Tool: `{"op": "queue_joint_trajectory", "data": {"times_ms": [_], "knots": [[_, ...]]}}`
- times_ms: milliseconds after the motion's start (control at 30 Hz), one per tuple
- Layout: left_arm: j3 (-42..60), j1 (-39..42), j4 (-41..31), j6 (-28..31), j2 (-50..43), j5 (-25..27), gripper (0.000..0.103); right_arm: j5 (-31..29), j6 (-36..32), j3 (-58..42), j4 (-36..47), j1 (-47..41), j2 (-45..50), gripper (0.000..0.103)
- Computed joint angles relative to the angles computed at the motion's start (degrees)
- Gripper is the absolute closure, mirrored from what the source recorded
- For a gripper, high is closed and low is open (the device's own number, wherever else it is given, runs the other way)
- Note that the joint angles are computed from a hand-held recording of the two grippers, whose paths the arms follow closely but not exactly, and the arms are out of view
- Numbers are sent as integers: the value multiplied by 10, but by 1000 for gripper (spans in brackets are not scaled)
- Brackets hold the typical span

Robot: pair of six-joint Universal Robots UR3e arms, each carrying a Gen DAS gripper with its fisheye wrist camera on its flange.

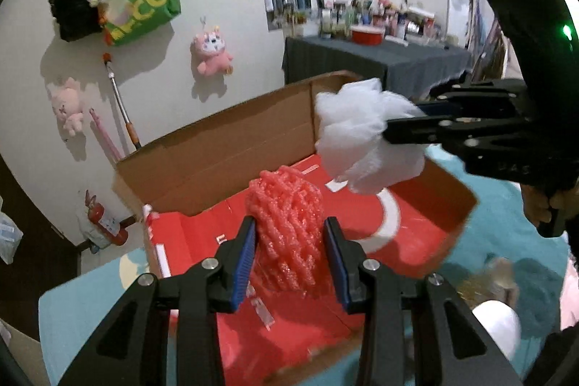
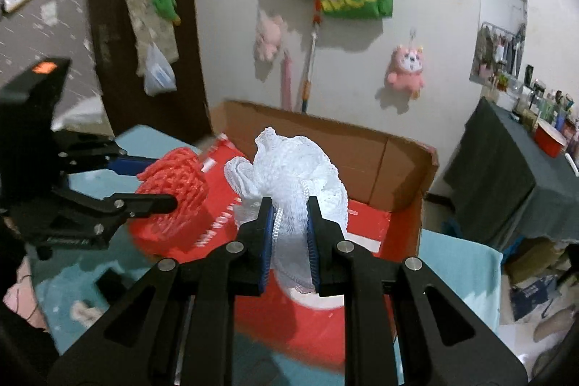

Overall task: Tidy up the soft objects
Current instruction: 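Carry the orange net and white puff into the red-lined box with both tools, then open both tools to release the net and puff, then lift away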

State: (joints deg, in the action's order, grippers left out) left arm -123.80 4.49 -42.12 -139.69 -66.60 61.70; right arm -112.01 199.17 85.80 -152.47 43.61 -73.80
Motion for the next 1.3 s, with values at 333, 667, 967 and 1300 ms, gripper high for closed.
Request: {"op": "queue_joint_trajectory", "data": {"times_ms": [333,667,967,1300], "knots": [[156,-107,140,-105,-314,124,63,98,7,-151,91,-124,155,87],[228,-128,153,-169,-423,154,60,157,50,-209,113,-169,225,83],[245,-126,133,-171,-420,148,58,167,66,-197,111,-176,216,79],[247,-129,134,-176,-419,157,50,160,75,-195,122,-175,208,50]]}}
